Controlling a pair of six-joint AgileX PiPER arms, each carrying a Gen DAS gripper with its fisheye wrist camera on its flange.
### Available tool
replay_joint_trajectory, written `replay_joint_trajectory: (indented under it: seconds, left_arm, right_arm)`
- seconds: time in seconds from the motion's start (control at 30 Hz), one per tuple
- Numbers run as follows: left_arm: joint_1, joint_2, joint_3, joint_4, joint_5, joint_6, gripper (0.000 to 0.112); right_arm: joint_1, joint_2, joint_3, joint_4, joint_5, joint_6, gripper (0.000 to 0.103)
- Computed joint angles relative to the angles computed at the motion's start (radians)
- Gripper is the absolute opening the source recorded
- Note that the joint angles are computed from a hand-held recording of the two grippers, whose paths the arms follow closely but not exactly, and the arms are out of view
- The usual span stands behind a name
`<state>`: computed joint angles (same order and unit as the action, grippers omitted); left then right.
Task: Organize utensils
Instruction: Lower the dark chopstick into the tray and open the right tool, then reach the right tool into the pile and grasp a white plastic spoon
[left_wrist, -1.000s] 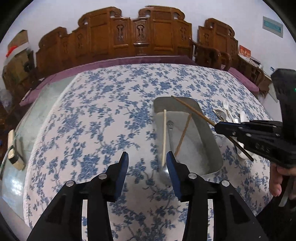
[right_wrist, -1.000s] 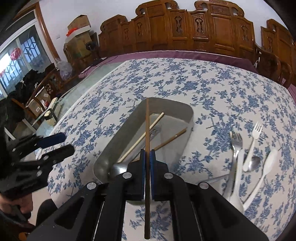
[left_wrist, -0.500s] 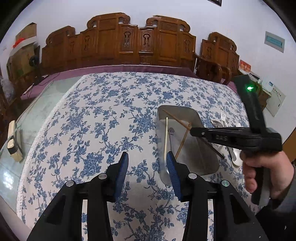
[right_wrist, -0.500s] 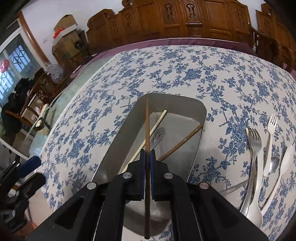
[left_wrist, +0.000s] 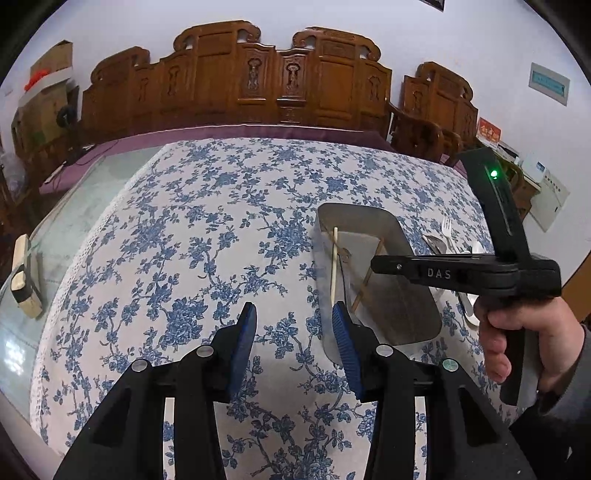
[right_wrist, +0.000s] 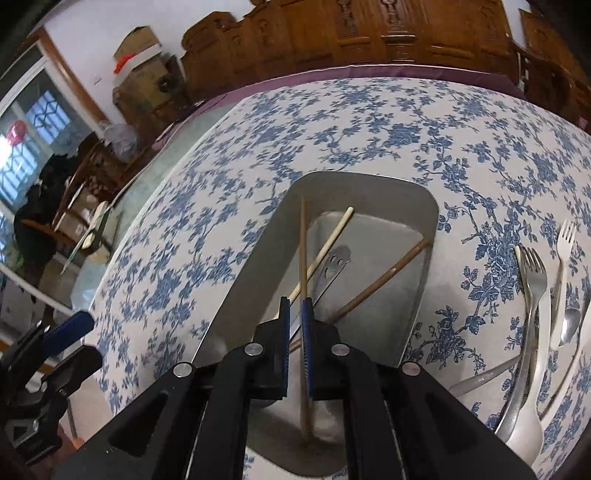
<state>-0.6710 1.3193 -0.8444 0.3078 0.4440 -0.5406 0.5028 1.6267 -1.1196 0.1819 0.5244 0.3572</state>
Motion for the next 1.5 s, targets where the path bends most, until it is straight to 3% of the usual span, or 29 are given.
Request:
replay_joint_trajectory:
  seconds: [0.3,0.53,0.63,0.73,0.83,1.0,1.1,1.5]
  left_arm:
    - [-0.09,-0.004,-0.005,0.112,0.02,-0.107,0.042]
    - [-0.196,0.009,-0.021,0.276,0.08,-0.279,0.075]
    - [-0.227,0.013,-0.027,0.295,0.095,-0.312,0.079]
    - [-0.248,0.023,-0.036,0.278,0.1,-0.319,0.079]
    - [-0.285,0.045,-0.048,0.304,0.114,-0.367,0.079]
    - [-0.35,0.103,-0.076,0.334,0.133,-0.463,0.079]
    - [-0.371,0.131,-0.098,0.325,0.126,-0.484,0.079]
    - [-0.44,0.249,-0.263,0.319,0.184,-0.474,0.079]
  right_arm:
    - [0.018,-0.255,0.144,-0.163,0.047,0.085,0.01]
    - [-0.097,-0.487,0.245,-0.117,0.15,-0.045,0.01]
    - [-0.201,-0.574,0.274,-0.056,0.203,-0.151,0.01]
    - [-0.338,-0.645,0.291,0.032,0.249,-0.301,0.021]
    - [-0.504,-0.686,0.306,0.138,0.3,-0.493,0.023]
    - [-0.683,-0.675,0.357,0.241,0.335,-0.719,0.023]
    - [-0.718,-0.65,0.407,0.277,0.318,-0.798,0.023]
    - [-0.551,-0.417,0.484,0.287,0.071,-0.756,0.023]
